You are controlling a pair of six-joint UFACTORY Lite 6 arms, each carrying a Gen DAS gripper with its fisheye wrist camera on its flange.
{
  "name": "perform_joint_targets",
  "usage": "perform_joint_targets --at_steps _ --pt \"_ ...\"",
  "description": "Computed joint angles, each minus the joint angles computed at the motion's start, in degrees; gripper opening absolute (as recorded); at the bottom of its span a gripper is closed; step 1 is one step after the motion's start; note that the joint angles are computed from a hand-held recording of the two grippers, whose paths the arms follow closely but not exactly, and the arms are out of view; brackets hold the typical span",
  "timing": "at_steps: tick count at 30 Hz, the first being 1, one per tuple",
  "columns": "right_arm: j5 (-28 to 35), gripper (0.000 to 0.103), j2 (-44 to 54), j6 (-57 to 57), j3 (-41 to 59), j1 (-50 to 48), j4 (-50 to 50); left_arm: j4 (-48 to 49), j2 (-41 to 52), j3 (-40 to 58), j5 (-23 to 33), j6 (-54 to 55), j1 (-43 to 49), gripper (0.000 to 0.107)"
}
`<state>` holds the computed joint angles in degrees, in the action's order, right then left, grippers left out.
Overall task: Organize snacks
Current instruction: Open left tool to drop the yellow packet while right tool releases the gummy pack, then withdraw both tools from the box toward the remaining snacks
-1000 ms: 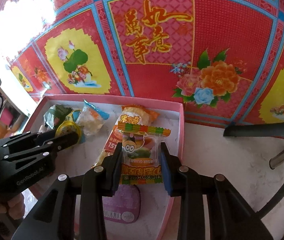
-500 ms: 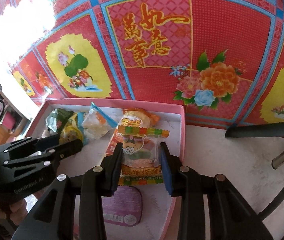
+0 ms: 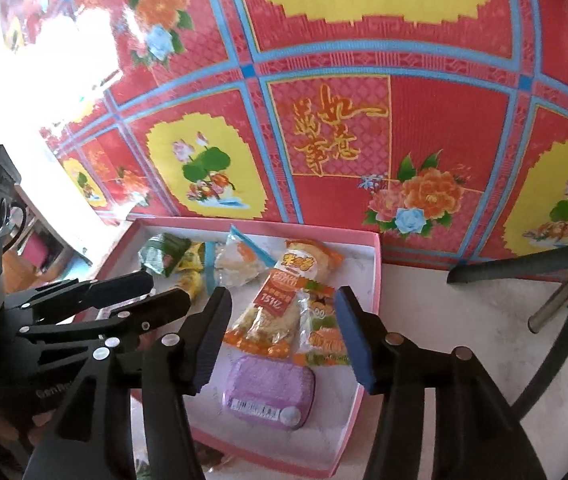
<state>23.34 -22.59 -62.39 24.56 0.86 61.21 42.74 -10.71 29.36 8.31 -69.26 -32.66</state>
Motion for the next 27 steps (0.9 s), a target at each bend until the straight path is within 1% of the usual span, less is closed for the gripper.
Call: perform_joint_targets --at_steps 4,5,7,11,15,18,25,27 --pt "2.7 0.056 -5.6 5.0 -1.9 -1.5 -4.8 -5.6 -5.1 -1.4 3.2 4.7 -1.6 0.049" --pt "3.7 0.056 -7.1 6.1 -2.4 -2.0 -5.8 -9.0 -7.5 -2.4 4.1 8.6 -1.2 0.049" --pt "5.2 0.056 -9.9 8.4 -3.3 -2.4 -8.1 -12.1 -9.9 -3.1 5.5 11.6 -1.2 0.049" --pt "6.2 0.056 -15.3 16.2 -4.8 -0.8 -14.6 -15.7 -14.9 -4.4 8.9 14.2 -2.5 0.049" --pt "8.7 0.056 -20.6 22.6 -6.0 -0.4 -20.3 -14.3 -18.7 -6.1 11.8 10.9 -4.8 0.049" --pt "11.0 0.056 -25.5 27.7 -7.3 -0.2 -24.9 -15.5 -22.4 -7.7 14.2 10.6 -6.3 0.050" --pt "17.7 0.056 -35.8 37.0 -10.1 -0.2 -32.2 -17.4 -34.0 -12.3 22.8 8.0 -12.4 0.050" --pt "19.9 0.056 -38.8 38.1 -11.1 -0.7 -33.2 -17.1 -36.2 -13.3 24.7 6.7 -14.3 0.050"
